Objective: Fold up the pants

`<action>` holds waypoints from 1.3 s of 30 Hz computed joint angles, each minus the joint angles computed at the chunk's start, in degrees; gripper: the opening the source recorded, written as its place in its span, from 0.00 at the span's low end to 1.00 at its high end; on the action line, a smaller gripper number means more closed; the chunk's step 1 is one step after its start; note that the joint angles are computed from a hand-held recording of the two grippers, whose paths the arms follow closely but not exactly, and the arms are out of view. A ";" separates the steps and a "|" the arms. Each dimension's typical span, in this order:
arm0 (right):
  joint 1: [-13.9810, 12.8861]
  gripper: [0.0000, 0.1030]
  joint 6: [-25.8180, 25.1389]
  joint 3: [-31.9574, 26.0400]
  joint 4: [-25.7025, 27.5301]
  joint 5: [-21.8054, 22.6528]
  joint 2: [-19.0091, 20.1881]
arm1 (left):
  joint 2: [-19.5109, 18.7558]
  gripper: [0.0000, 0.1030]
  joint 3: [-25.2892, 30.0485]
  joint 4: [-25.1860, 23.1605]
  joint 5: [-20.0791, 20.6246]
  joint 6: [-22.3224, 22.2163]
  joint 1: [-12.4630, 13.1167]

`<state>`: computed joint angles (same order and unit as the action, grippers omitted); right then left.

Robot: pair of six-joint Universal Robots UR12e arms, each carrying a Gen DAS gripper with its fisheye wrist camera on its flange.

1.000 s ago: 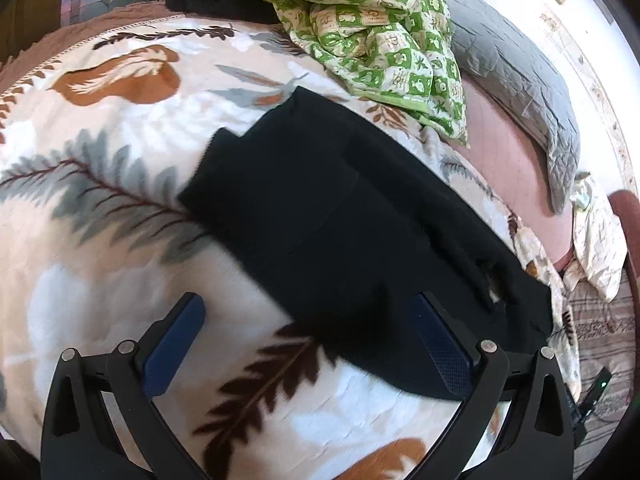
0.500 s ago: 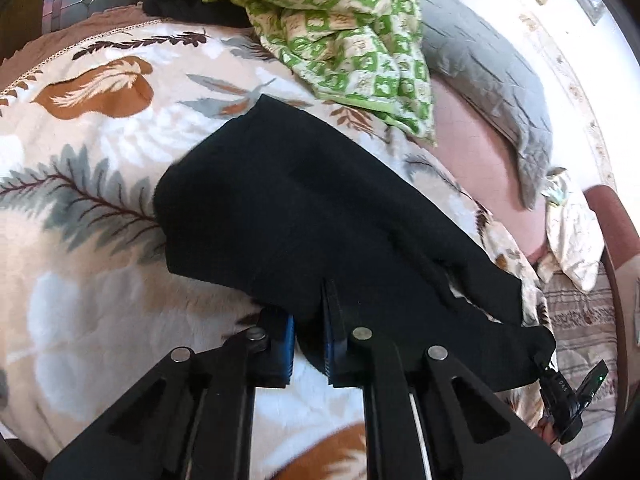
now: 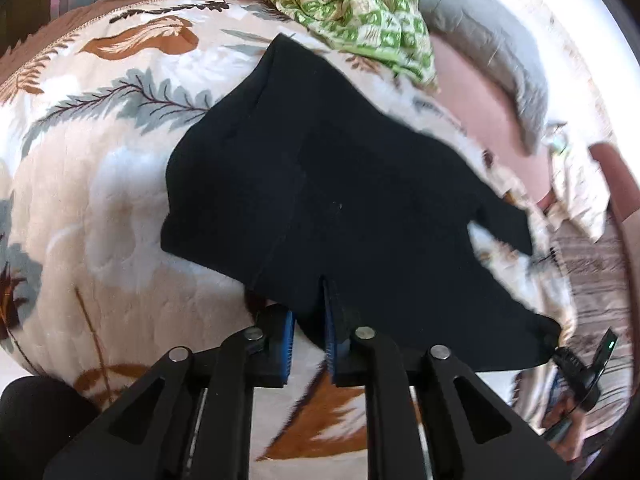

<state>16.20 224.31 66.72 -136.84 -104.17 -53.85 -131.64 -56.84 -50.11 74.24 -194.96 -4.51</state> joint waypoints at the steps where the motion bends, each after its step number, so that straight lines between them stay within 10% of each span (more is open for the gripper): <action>1: 0.07 0.24 0.01 -1.44 4.18 -0.61 0.59 | 0.15 0.22 -0.19 0.19 0.81 0.38 -0.06; 9: 1.96 0.45 1.23 -2.12 7.90 -10.46 -0.42 | 2.66 0.43 -2.46 7.02 10.79 3.26 -0.56; 16: 2.75 0.49 -6.85 -6.36 0.78 -4.83 2.17 | 1.11 0.49 -0.17 5.27 9.50 2.27 -0.04; 27: 3.67 0.49 -12.42 -15.74 6.36 5.28 9.46 | -1.93 0.64 2.75 2.23 12.04 3.56 -1.31; 39: 3.14 0.63 -15.33 -21.50 7.28 5.51 12.14 | -4.15 0.83 8.60 0.01 10.19 5.04 -0.27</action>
